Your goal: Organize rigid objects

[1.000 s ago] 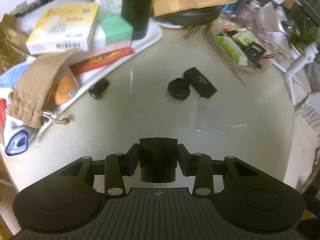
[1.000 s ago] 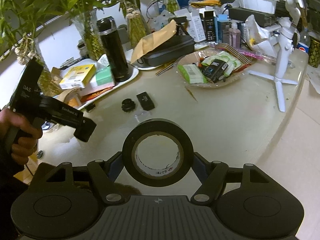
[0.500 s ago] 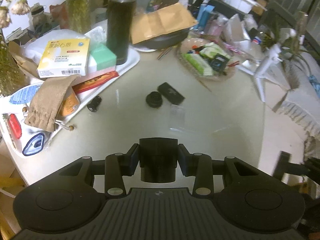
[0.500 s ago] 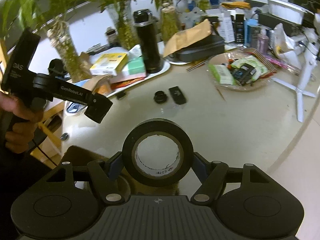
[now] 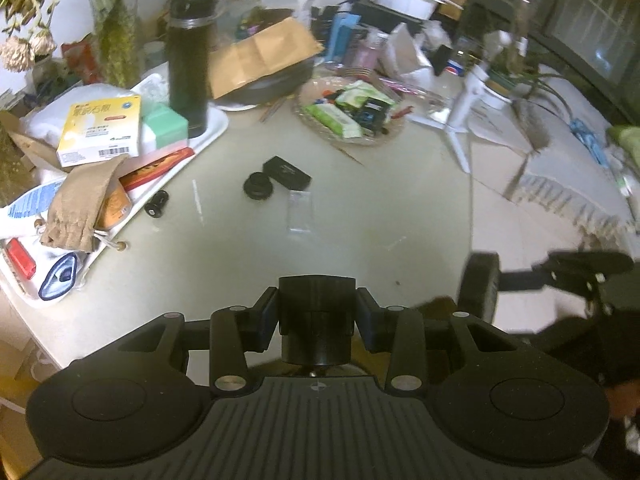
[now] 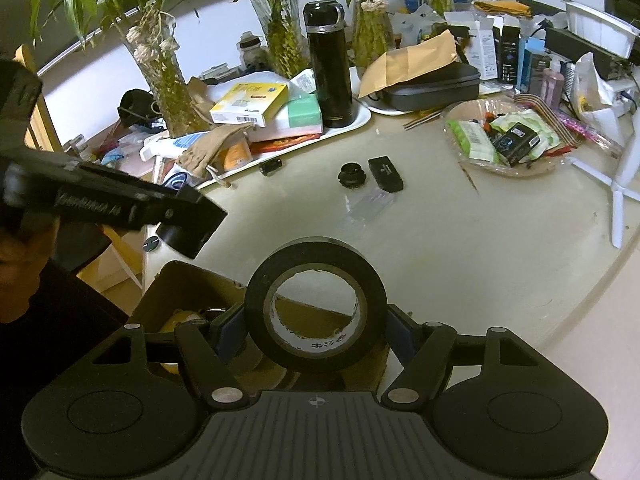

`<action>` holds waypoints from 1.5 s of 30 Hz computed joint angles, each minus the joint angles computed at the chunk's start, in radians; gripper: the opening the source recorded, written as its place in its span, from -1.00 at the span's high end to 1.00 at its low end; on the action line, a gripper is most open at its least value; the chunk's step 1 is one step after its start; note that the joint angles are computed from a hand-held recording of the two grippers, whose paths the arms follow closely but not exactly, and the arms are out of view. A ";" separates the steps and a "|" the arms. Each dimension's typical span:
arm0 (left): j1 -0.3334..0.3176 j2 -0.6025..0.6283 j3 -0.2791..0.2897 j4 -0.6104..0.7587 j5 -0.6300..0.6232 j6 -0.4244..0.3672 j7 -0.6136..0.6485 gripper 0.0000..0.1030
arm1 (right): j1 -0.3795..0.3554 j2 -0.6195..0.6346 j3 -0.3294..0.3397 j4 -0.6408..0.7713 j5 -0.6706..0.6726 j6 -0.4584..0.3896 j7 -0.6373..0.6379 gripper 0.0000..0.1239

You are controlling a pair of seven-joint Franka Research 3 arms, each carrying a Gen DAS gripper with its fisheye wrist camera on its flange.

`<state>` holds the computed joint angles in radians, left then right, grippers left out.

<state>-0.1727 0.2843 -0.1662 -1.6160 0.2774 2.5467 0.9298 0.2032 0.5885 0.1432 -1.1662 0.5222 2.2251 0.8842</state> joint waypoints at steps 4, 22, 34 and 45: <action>-0.006 -0.034 -0.010 -0.055 0.011 0.027 0.033 0.23 | -0.001 -0.014 0.001 -0.016 0.003 0.002 -0.002 -0.21; -0.049 -0.088 -0.043 -0.189 0.031 0.013 0.217 0.23 | 0.003 -0.068 -0.010 -0.090 -0.003 0.024 -0.002 -0.21; -0.076 -0.123 -0.024 -0.244 0.131 0.042 0.092 0.21 | 0.002 -0.081 -0.016 -0.107 -0.004 -0.014 0.016 -0.21; -0.060 -0.195 -0.016 -0.334 0.221 0.116 -0.159 0.20 | 0.024 -0.040 -0.009 -0.035 -0.032 -0.097 0.020 -0.21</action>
